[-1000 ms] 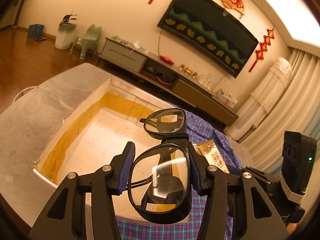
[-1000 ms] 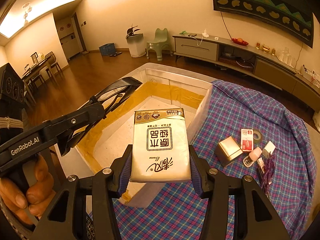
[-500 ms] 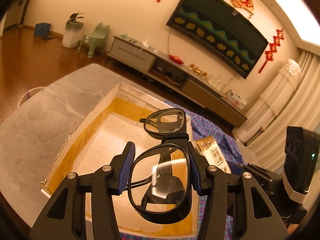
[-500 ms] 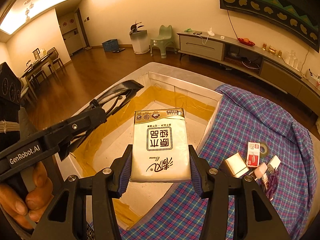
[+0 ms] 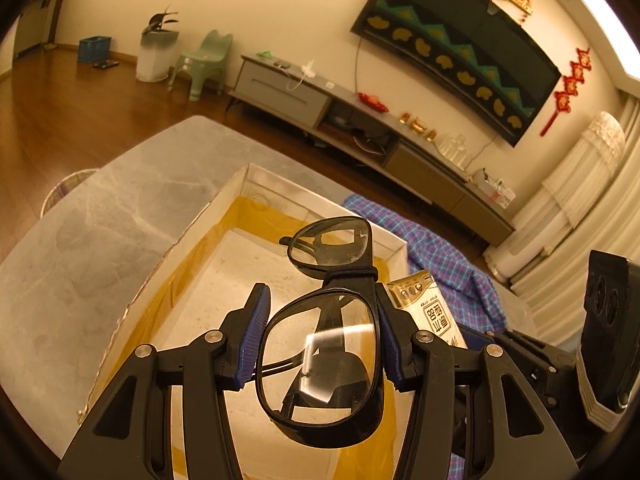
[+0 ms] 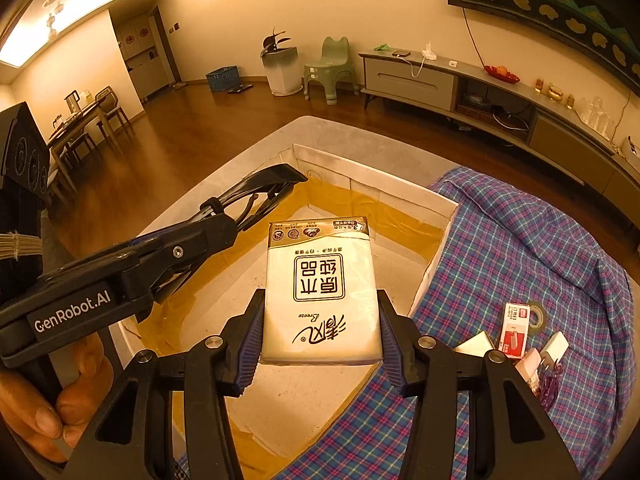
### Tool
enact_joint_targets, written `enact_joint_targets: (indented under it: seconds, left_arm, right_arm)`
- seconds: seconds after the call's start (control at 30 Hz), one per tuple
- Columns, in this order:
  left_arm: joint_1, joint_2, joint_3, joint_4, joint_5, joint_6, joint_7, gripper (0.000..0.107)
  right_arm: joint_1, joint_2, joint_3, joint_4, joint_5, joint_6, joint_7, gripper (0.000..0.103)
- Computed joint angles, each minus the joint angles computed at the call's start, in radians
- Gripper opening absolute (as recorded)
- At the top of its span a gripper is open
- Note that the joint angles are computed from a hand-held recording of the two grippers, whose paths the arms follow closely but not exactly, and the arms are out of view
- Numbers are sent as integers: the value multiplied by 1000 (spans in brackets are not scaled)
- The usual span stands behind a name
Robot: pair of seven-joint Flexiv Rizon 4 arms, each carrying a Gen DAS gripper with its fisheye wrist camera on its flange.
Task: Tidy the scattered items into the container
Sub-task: 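Lower the glasses into the white box and open the left tool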
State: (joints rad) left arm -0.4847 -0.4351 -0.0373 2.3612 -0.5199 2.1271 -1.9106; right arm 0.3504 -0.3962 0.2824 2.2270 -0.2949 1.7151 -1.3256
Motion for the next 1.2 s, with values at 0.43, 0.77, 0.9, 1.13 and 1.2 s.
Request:
enact_joint_targets:
  seconds: [0.43,0.77,0.9,1.13,1.2]
  left_arm:
    - [-21,-48,58,-70,-90,-118,48,52]
    - [-138,-99,198,-150,-167,-257,98,52]
    - [-84,-110,175,-170,-105,-293,61,52]
    - [-44,-135,186,-212,-19,-349,-2,52]
    - [-44,-144,199,-225,4,-366,-18,52]
  right_arm:
    - [52,-70,-41,-113,-17,-127,-16,52]
    - [78,-134,-55,-214,-16,-264,-41,53]
    - [82,-154,-60,-248,-10,-305,-52,53]
    - [91,-189,-58,-319,-2,-387,-73,53]
    - [96,-200,-58,-342,1,-415,-79,53]
